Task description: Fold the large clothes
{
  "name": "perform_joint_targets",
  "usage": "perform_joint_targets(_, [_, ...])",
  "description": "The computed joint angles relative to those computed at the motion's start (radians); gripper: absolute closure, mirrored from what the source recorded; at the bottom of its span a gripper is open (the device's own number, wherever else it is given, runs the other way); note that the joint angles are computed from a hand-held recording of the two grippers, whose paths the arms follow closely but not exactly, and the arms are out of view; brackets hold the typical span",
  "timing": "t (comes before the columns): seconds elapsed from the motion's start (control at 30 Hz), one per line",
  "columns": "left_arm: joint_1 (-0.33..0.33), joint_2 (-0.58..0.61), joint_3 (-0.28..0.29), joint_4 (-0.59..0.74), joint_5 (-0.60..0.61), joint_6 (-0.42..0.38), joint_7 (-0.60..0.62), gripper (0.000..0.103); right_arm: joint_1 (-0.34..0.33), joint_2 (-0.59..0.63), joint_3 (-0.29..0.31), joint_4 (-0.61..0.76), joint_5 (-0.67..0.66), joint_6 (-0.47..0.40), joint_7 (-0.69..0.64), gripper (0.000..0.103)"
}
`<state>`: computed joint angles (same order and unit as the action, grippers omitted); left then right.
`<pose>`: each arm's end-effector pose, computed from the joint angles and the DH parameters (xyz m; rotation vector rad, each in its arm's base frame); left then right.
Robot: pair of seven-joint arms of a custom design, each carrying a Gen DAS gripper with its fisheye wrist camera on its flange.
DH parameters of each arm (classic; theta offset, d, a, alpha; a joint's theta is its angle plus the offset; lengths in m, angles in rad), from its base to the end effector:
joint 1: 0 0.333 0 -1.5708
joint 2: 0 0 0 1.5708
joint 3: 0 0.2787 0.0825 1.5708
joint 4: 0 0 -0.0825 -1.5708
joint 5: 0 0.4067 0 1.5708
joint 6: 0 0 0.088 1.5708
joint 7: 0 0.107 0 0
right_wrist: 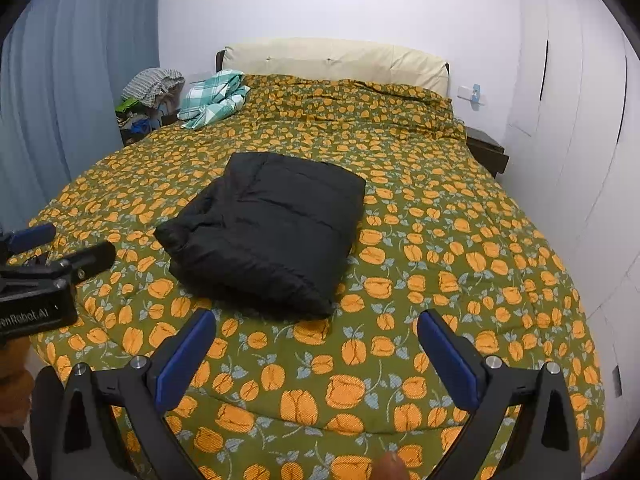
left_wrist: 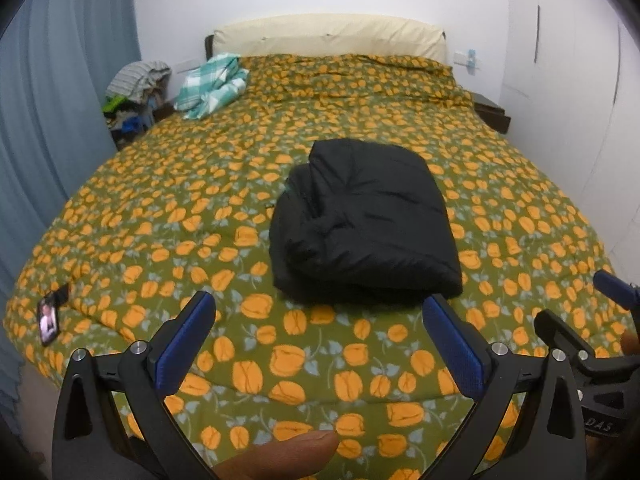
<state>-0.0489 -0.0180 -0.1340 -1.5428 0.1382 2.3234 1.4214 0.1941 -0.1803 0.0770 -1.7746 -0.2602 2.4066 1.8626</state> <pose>0.6080 -0.1108 0.7027 -1.6672 1.8180 -0.7445 0.5563 0.1572 0.6851 -1.8132 1.6360 -0.7975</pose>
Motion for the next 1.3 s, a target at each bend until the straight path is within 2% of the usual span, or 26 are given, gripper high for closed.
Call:
perform_joint_targets(0.1, [-0.003,-0.006,-0.003,-0.007,0.001,-0.006,0.012,0.0,0.003,-0.006,0.001,-0.007,0.005,-0.003,-0.001,0.001])
perform_joint_targets(0.27, [-0.011,-0.004,-0.009,-0.003,0.082,-0.014,-0.023,0.0,0.006,-0.001,0.005,0.006,0.002,-0.031,-0.003,0.001])
perform_joint_targets(0.4, [-0.01,-0.012,-0.005,-0.013,0.034,-0.016,-0.004,0.0,0.006,-0.003,0.009,0.007,-0.016,-0.046,0.011,0.001])
perform_joint_targets(0.6, [-0.01,-0.023,-0.005,-0.029,0.024,0.005,0.007,0.0,0.005,-0.005,0.009,0.01,-0.032,-0.066,0.023,0.001])
perform_joint_targets(1.3, [-0.006,-0.032,-0.006,-0.048,0.032,0.031,-0.014,0.001,0.017,0.003,0.019,0.025,-0.081,-0.11,0.024,0.001])
